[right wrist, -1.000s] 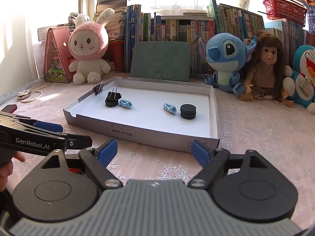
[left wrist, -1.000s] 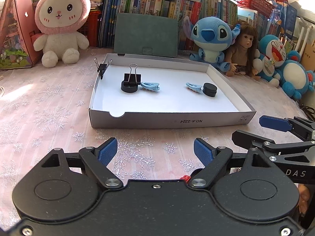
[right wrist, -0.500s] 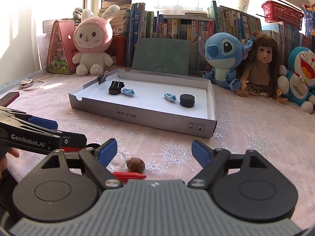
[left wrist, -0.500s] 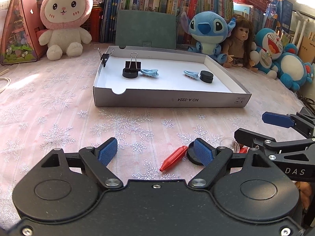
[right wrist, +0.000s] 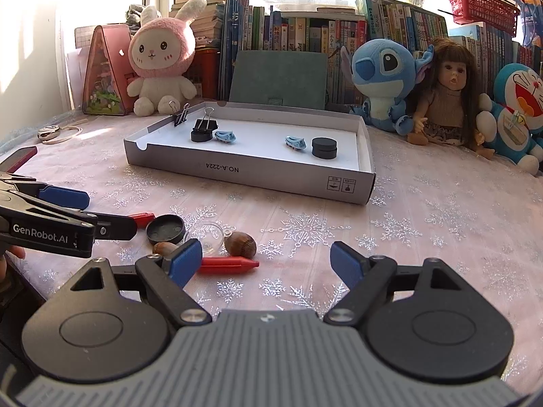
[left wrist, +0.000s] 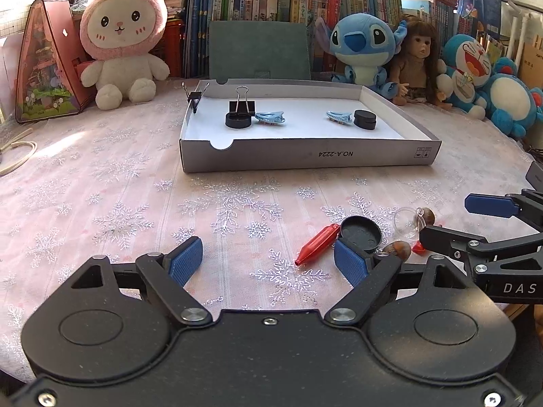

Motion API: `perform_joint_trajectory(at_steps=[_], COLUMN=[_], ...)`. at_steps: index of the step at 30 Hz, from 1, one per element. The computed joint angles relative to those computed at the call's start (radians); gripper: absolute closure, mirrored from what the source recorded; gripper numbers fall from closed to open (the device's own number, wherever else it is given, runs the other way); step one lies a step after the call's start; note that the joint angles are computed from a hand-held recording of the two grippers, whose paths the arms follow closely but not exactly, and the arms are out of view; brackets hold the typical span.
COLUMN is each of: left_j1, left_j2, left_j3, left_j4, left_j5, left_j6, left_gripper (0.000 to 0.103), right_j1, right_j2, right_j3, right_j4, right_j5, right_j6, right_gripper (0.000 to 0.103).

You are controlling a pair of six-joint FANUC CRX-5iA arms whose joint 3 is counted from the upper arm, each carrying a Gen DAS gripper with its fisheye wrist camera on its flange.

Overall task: Organize rigid objects
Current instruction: 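Close the left tool on the red crayon while the right tool grasps a brown nut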

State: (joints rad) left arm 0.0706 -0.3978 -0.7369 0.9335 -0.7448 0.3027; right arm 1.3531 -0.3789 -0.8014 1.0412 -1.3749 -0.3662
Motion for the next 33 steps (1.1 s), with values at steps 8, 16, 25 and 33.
perform_joint_trajectory(at_steps=[8, 16, 25, 33], left_j1=[-0.005, -0.001, -0.059, -0.088], left_j2=[0.007, 0.007, -0.01, -0.005], left_j3=[-0.001, -0.004, -0.038, -0.048], left_j4=[-0.01, -0.006, 0.058, 0.083], left_j5=[0.057, 0.085, 0.091, 0.122], left_j6=[0.009, 0.015, -0.069, -0.076], left_gripper=[0.019, 0.019, 0.019, 0.02], right_j1=[-0.013, -0.02, -0.032, -0.021], right_j2=[0.0, 0.009, 0.017, 0.032], right_j3=[-0.004, 0.004, 0.01, 0.012], right_j4=[0.001, -0.001, 0.008, 0.03], right_j5=[0.008, 0.004, 0.024, -0.018], right_j6=[-0.021, -0.021, -0.036, -0.042], right_gripper=[0.013, 0.013, 0.013, 0.016])
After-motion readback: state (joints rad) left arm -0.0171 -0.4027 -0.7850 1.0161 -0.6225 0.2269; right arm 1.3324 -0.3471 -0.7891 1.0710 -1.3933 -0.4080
